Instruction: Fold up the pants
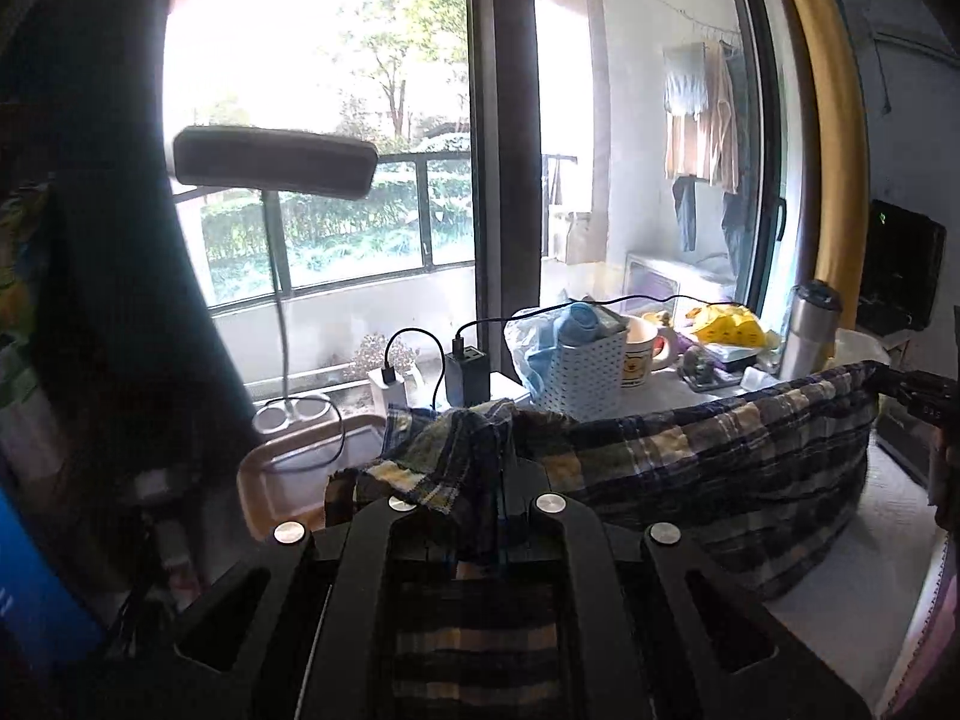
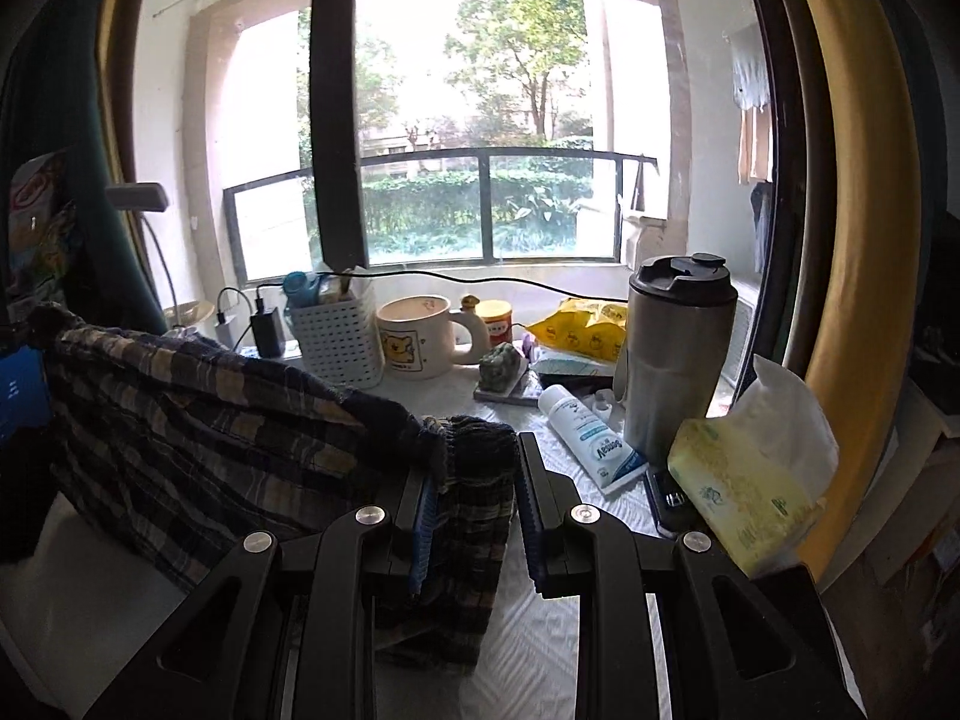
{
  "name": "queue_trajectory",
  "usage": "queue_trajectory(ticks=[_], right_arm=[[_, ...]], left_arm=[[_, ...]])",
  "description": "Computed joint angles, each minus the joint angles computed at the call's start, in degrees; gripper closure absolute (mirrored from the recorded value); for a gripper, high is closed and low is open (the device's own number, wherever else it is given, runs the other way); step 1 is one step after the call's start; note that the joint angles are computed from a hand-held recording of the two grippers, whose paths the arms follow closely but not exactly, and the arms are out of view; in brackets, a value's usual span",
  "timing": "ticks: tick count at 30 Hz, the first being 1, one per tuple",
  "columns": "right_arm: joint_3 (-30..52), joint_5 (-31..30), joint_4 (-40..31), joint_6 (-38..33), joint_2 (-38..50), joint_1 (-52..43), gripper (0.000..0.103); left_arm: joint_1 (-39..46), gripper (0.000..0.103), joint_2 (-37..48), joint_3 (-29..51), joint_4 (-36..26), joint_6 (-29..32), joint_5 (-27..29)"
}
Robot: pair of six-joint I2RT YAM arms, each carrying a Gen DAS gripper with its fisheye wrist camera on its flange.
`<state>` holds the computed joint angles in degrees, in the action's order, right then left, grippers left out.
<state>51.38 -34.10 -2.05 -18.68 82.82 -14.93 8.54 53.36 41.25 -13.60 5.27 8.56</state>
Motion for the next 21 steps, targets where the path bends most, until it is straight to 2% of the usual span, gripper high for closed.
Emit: queue_trajectory(ticks=[2,7,14,17,20,21], right_arm=[[2.8,2.6,0.3,0.3,3.5,1.9,0.078],[8.9,7.8,0.3,0.2,11.3,6.0,0.078],[18.2,12.8,-1.6,0.5,21.6,10.0,0.078],[22.4,13.8,-3.6,0.4,25.6,10.7,0.078],[26.5,15.5,-5.3,0.8,29.5,11.5,0.078],[27.9,16.0,-6.0,1.1,30.7,11.7,0.078]], left_arm=[[0.6,0.096,5.9,1.8,3.0,0.2,0.8],[2.2,0.096,17.7,6.8,5.8,0.1,2.8],[1.5,0.092,31.3,12.9,9.4,0.7,0.0],[1.4,0.088,36.6,16.7,9.0,0.4,-0.7],[0.9,0.065,39.8,18.9,9.2,-0.3,-3.0],[1.0,0.046,40.0,19.0,9.9,-0.6,-3.6]])
